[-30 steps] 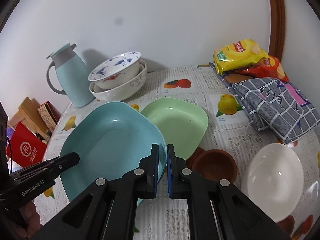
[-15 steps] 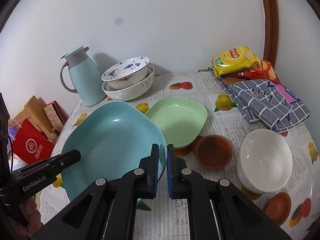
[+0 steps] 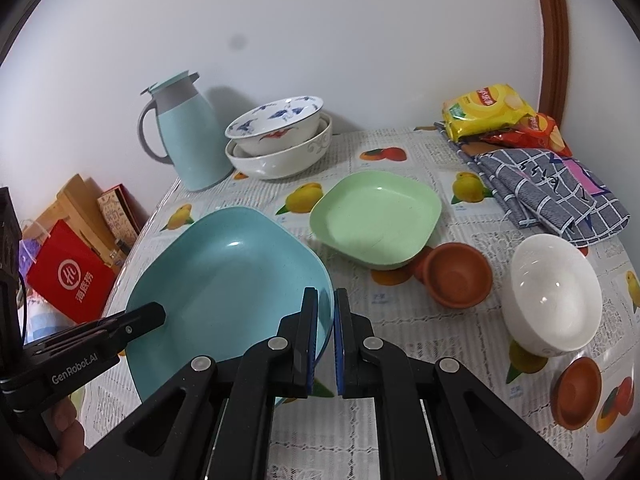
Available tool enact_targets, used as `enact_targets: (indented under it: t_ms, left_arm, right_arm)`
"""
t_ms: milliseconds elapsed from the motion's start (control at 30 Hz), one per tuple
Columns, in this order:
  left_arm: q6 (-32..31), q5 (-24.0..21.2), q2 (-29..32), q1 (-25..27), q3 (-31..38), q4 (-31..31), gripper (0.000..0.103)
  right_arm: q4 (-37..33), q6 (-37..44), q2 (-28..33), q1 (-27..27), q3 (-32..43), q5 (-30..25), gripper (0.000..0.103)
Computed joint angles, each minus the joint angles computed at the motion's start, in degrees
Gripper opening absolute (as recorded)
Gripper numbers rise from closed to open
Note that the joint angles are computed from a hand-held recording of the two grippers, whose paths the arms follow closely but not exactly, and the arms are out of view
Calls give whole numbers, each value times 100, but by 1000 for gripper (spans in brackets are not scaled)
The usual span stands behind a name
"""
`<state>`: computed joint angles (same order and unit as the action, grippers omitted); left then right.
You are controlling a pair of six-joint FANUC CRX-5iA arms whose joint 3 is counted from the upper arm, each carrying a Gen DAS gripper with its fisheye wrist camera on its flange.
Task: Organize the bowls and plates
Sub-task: 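Lift the light blue plate with both grippers and lower it onto the pink plate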
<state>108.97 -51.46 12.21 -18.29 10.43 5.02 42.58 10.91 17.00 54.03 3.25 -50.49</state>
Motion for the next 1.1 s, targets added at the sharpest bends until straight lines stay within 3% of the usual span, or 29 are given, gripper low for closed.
enact_targets:
  t_ms: [933, 1100]
  left_arm:
    - [-192, -89, 566, 183, 120, 247, 11]
    - [-321, 68, 629, 265, 74, 413, 11]
  right_arm:
    - [-1127, 878, 547, -121, 691, -404, 10]
    - [-1279, 1048, 695, -160, 845, -419, 13]
